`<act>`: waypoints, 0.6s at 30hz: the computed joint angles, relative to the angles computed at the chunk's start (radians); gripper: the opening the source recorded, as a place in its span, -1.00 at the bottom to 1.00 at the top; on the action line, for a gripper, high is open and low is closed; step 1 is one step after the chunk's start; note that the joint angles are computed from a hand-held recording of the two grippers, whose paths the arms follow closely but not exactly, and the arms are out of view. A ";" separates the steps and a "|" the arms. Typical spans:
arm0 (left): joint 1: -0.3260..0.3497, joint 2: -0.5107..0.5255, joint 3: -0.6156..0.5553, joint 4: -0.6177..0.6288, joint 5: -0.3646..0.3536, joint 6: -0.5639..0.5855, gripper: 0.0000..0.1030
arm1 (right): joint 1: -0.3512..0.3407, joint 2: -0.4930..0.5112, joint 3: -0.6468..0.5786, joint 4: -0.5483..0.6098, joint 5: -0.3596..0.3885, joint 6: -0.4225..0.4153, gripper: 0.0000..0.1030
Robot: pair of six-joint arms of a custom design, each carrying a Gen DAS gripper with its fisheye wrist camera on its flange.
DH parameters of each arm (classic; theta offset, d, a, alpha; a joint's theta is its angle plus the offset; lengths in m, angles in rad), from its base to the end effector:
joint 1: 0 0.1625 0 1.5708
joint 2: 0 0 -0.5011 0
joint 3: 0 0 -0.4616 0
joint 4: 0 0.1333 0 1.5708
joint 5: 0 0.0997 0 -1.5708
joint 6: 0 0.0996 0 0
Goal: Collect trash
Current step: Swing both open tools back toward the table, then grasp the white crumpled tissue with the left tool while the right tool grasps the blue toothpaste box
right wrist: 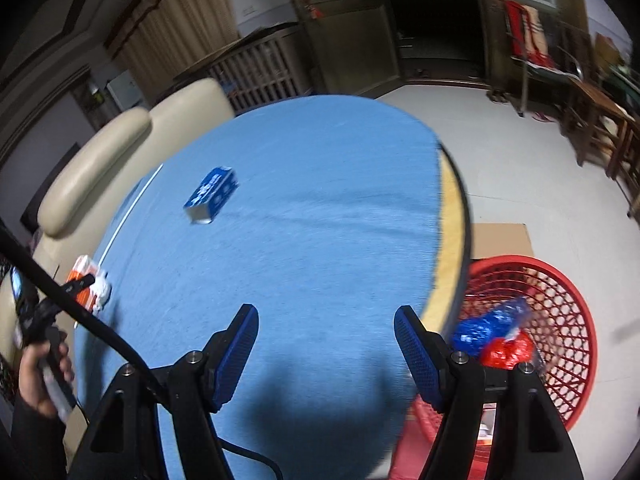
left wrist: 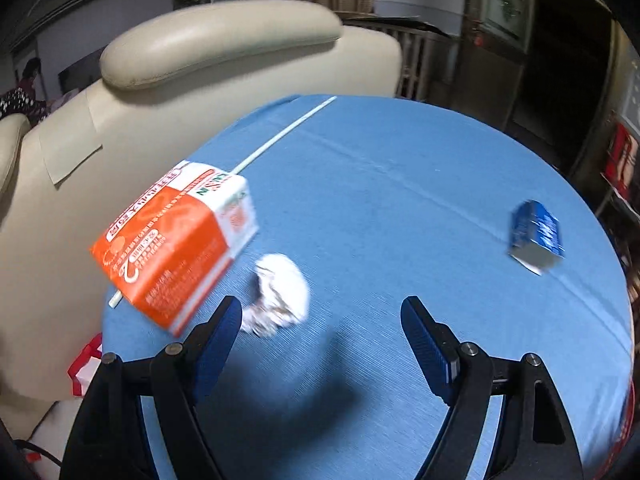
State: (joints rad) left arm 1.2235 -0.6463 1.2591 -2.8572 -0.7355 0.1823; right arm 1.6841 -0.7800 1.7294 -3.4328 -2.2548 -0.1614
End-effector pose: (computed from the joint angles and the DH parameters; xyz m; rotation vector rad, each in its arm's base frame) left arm -0.1106 -0.9142 0.2087 0.2489 2.2405 -0.8587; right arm 0.1544 -0.7343 0.1713 -0.0808 -2.2651 1.0765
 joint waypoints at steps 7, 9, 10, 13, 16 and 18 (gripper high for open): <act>0.038 0.068 -0.130 0.088 0.013 -0.028 0.59 | 0.028 0.057 -0.077 0.069 -0.019 -0.017 0.43; 0.045 0.090 -0.162 0.124 0.026 -0.041 0.59 | 0.032 0.070 -0.102 0.094 -0.020 -0.017 0.43; 0.051 0.092 -0.165 0.124 0.011 -0.037 0.39 | 0.033 0.078 -0.113 0.104 -0.019 -0.020 0.43; 0.059 0.093 -0.159 0.150 0.000 -0.038 -0.49 | 0.037 0.106 -0.161 0.135 -0.017 -0.038 0.43; 0.054 0.058 -0.098 0.140 -0.045 -0.041 -0.50 | 0.035 0.141 -0.231 0.177 0.003 -0.052 0.43; 0.048 0.029 -0.047 0.124 -0.077 -0.049 -0.51 | 0.032 0.170 -0.293 0.221 0.025 -0.050 0.43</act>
State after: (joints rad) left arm 1.2718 -0.6172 1.2120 -2.7330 -0.8126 0.1330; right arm 1.7157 -0.6099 1.4368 -3.2121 -2.2302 -0.2111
